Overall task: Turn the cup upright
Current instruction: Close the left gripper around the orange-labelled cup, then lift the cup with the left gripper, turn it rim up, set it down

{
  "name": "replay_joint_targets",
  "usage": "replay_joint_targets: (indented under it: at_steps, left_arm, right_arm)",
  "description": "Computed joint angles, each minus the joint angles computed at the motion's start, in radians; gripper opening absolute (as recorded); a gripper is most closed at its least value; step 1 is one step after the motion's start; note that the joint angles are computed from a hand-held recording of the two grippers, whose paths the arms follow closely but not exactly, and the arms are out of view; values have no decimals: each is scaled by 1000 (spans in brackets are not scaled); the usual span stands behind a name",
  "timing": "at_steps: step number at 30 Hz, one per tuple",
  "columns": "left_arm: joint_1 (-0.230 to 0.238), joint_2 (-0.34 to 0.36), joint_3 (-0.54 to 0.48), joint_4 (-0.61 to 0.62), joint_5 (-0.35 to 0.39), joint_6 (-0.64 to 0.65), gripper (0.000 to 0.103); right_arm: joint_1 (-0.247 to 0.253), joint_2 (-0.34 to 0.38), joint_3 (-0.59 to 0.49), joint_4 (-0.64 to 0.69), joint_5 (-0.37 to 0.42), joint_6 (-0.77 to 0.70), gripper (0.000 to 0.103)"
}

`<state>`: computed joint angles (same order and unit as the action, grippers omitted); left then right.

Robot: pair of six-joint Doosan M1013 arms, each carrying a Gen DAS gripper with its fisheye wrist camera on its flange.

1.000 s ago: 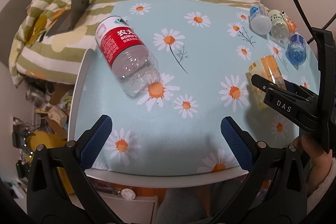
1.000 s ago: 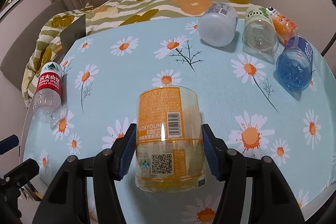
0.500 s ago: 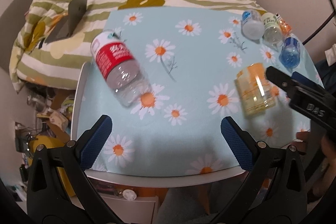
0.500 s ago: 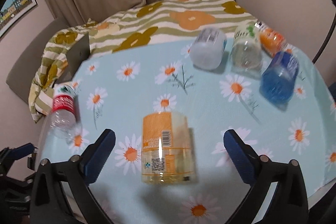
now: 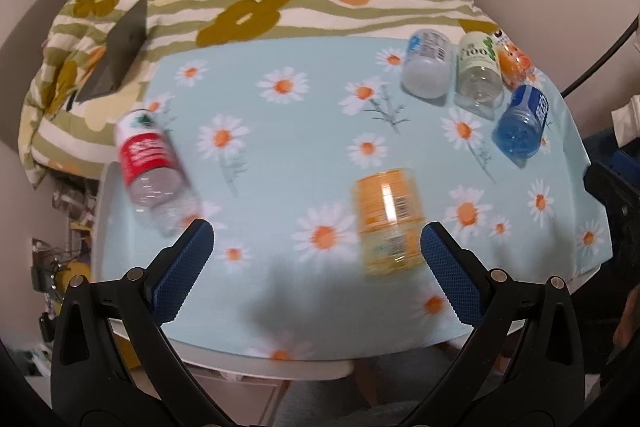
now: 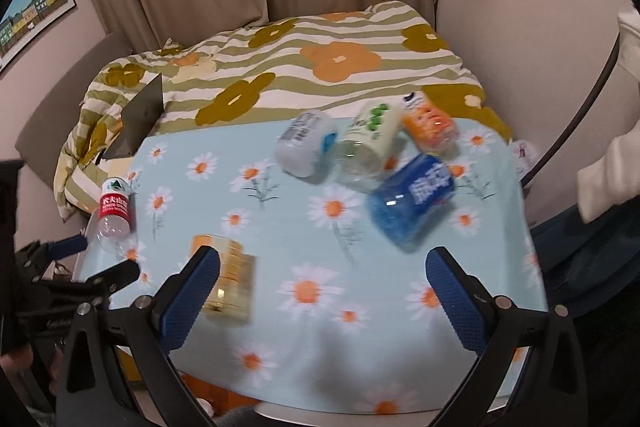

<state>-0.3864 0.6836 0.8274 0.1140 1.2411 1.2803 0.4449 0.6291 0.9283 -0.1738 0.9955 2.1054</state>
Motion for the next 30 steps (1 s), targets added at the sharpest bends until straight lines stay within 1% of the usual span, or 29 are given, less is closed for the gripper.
replay_joint_targets:
  at_steps: [3, 4, 6, 10, 14, 19, 21, 24, 27, 28, 29, 30]
  left_arm:
    - [-10, 42, -63, -19, 64, -37, 103]
    - [-12, 64, -97, -31, 103, -53, 103]
    - [-13, 93, -140, -50, 152, -69, 103]
    - [-14, 173, -264, -68, 284, -90, 103]
    - [-9, 250, -382, -97, 397, -121, 103]
    - [-9, 315, -480, -106, 484, -157, 102]
    - [-9, 341, -522, -110, 518, -164, 99]
    - [-5, 360, -552, -139, 543, -188, 97]
    - [-1, 377, -574, -162, 564, -207, 84]
    - [1, 379, -574, -166, 567, -208, 78]
    - [2, 379, -569, -174, 566, -209, 67]
    - [1, 368, -540, -185, 548, -213, 65]
  right_arm:
    - [-16, -8, 15, -12, 12, -44, 103]
    - [-23, -9, 18, -2, 15, -73, 103]
    - [-36, -7, 21, 26, 18, -124, 103]
    - [-57, -11, 42, 91, -18, -199, 103]
    - [-74, -10, 61, 156, -55, -253, 103]
    - [-88, -2, 75, 200, -68, -309, 103]
    - [-94, 3, 79, 216, -67, -320, 103]
    - [-106, 8, 88, 253, -65, -324, 103]
    - [-114, 9, 93, 265, -66, -322, 103]
    - [-116, 10, 95, 265, -66, -321, 103]
    - [-117, 11, 94, 266, -65, -322, 103]
    - [-118, 11, 94, 265, -65, -322, 103]
